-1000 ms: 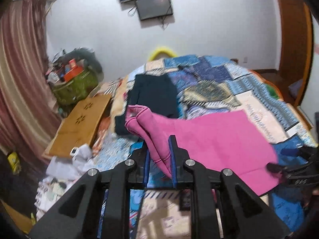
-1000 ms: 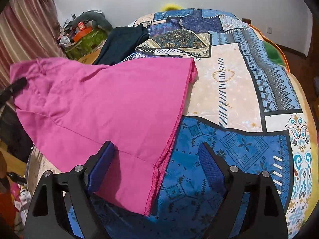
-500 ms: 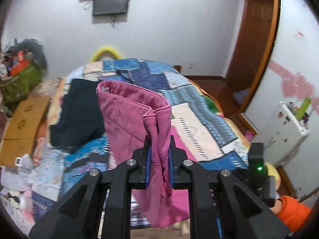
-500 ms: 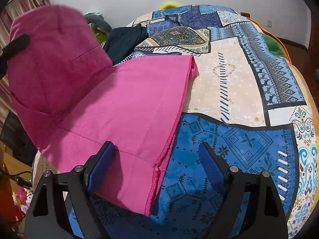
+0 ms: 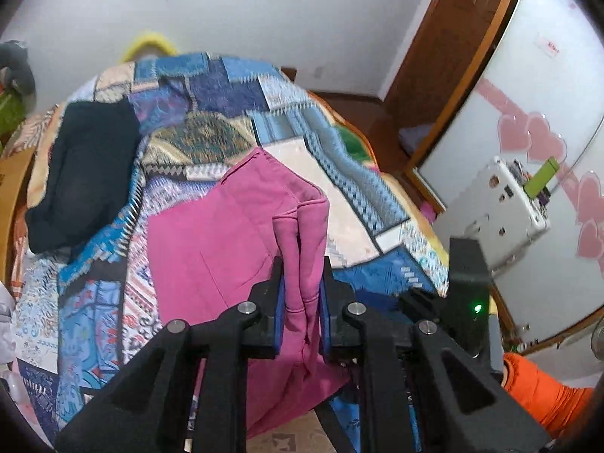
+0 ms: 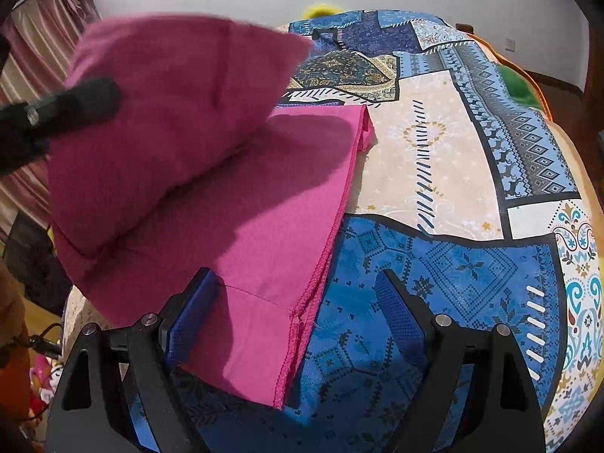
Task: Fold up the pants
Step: 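Lift the pants edge with the left gripper and fold it over the rest, then open the left gripper and move both tools over the folded pants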
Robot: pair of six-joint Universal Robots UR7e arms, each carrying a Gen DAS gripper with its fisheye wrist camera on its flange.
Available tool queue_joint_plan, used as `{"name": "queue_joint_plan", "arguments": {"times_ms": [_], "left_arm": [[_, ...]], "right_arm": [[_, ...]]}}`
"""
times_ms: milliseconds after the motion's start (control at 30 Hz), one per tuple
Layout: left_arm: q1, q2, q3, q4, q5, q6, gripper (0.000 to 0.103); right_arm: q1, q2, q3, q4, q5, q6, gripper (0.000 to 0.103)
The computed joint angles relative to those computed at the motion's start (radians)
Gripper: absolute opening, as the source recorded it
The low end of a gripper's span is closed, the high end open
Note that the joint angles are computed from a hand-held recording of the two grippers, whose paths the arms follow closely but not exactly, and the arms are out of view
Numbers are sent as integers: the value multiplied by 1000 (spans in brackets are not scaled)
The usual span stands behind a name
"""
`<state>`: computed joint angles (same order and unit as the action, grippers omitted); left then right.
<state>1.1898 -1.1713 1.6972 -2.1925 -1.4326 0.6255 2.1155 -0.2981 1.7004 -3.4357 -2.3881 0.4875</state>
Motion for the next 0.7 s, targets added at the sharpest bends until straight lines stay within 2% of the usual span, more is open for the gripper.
{"name": "queue_joint_plan", "arguments": {"times_ms": [33,100,167,200,333,467,567,700], "left_arm": [[0,5,-4,18,5,-3,16],[2,10,-11,59,21,-12,28],[8,9,-19,87,12,-21,46],[9,6,-21,89,9,-20,48],[7,-11,-20,29,27,1,61],[-4,-2,-16,-150,108,66,81],[-8,45,-59,-210,158,118,89],[-7,133,-142,-239,217,164,92]], "right_arm": [[0,1,-1,1,-1,0,84],[1,1,-1,1,-3,1,84],[3,1,-2,6,-10,1,84],[5,-1,-2,10,-15,1,84],[20,-4,-8,51,-56,1,84],[29,-15,9,36,-58,1,84],[34,-27,27,26,-70,14,84],[44,-48,66,6,-93,45,84]]}}
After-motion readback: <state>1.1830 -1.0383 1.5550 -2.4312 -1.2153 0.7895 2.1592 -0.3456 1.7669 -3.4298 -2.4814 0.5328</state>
